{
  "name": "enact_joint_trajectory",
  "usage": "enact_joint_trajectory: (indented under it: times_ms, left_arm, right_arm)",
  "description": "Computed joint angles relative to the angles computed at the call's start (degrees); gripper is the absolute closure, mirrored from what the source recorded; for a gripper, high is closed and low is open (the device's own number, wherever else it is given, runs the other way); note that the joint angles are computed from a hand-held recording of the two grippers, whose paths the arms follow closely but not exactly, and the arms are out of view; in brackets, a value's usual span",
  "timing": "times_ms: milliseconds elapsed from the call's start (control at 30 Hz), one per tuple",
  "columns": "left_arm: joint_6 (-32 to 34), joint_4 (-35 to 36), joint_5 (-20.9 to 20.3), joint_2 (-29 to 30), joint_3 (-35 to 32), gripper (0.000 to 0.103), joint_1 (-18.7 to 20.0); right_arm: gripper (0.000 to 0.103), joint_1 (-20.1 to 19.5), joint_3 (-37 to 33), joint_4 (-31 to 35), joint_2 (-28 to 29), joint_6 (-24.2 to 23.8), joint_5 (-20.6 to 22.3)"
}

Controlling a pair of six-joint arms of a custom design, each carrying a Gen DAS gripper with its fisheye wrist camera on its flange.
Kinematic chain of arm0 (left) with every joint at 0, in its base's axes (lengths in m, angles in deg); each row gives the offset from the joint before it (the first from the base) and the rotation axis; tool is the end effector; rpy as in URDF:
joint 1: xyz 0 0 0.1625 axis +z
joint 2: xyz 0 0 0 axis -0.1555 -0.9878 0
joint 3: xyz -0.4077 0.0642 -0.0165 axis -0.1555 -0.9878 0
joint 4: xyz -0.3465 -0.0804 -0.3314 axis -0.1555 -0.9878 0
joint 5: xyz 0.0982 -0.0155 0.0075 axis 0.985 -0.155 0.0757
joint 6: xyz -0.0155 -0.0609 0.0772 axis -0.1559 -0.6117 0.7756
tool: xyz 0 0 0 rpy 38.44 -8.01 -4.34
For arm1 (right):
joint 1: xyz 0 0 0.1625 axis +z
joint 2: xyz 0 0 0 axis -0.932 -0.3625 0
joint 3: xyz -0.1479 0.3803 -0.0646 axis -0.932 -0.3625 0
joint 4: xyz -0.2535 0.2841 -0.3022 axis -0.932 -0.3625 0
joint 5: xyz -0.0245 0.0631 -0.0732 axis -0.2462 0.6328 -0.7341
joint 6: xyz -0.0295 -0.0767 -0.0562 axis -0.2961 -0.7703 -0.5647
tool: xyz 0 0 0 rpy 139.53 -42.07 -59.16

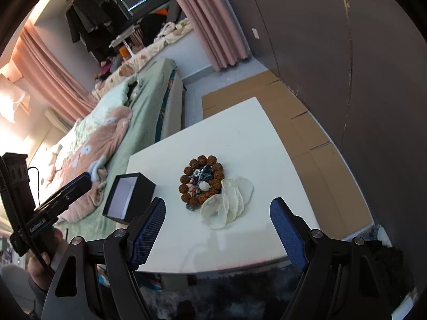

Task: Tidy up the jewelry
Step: 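Grasp the brown bead bracelet with the left gripper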

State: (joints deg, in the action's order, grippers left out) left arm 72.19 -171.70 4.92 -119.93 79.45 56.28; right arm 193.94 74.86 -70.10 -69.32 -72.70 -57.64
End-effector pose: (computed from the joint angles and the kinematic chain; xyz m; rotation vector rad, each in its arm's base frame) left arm -0.1196 -0.4283 0.4736 0.4202 2.4675 -1.0084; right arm 0.4520 -0.4798 0.1290 0.5528 -2.7487 0.6183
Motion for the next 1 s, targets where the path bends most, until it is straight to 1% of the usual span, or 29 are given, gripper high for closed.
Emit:
enact_joint_trajectory:
  times_ms: [100,167,267,333,400,433,500,567,633,700,733,867,900,1000]
  left_arm:
    - [1.57,-1.03,-2.48,3.68,-1.57,0.042,2.86]
    - [3.03,-1.69,-3.74,5.19,-1.93,0.044,4.31]
    - [4.37,-3.00,-6.61,7.23,-2.17,0.049,6.87]
    - [3.76,-2.09,-9.19,8.98,-2.84,0.061,9.07]
    - [3.24,-0.76,-10.61,10.73,-3.73,0.064,10.52]
    - [3.38,-0.92,-10.81,11.31,-3.87,0.064,10.91]
    - [3.39,-1.45,-11.55,12.27,-4.19,0.064,11.74]
    - [3.07,-1.22,-12.41,13.62,-4.91,0.064,12.69]
    - [2.67,-0.67,-11.90,14.52,-5.19,0.064,13.01]
    - [2.69,-0.37,-10.29,15.50,-5.18,0.064,13.08]
    - [2.67,-0.40,-10.10,15.77,-5.14,0.064,13.21]
    - [2.38,0.76,-11.80,16.81,-5.22,0.065,14.39]
    - [2.40,0.65,-11.88,16.77,-4.98,0.075,14.49]
    - [2.66,-1.05,-12.59,15.95,-4.19,0.078,14.48]
  right_arm:
    - [0.021,-1.39,-1.36,0.19,1.81,-0.41,0.68]
    - [0.021,-2.67,-1.24,-0.30,2.58,-0.21,1.45]
    - [0.027,-4.42,-0.70,-0.39,3.48,0.77,2.53]
    - [0.028,-5.11,-1.06,1.28,4.33,1.94,1.68]
    - [0.028,-5.86,-1.47,2.58,5.13,2.63,1.80]
    - [0.028,-6.01,-1.75,2.82,5.36,2.36,1.69]
    - [0.028,-5.79,-2.54,3.74,6.40,1.64,-0.72]
    - [0.028,-6.15,-2.81,4.70,6.69,1.54,-0.51]
    - [0.028,-6.64,-2.86,5.55,6.88,1.74,-0.22]
    - [0.028,-6.82,-3.01,5.81,7.22,1.46,-0.45]
    - [0.028,-6.86,-3.02,5.81,7.27,1.31,-0.48]
    - [0.028,-6.87,-3.05,5.25,7.60,0.02,-0.23]
    - [0.028,-6.79,-3.09,5.07,7.73,-0.44,-0.25]
    - [0.028,-6.24,-4.08,5.75,8.91,-2.00,-0.52]
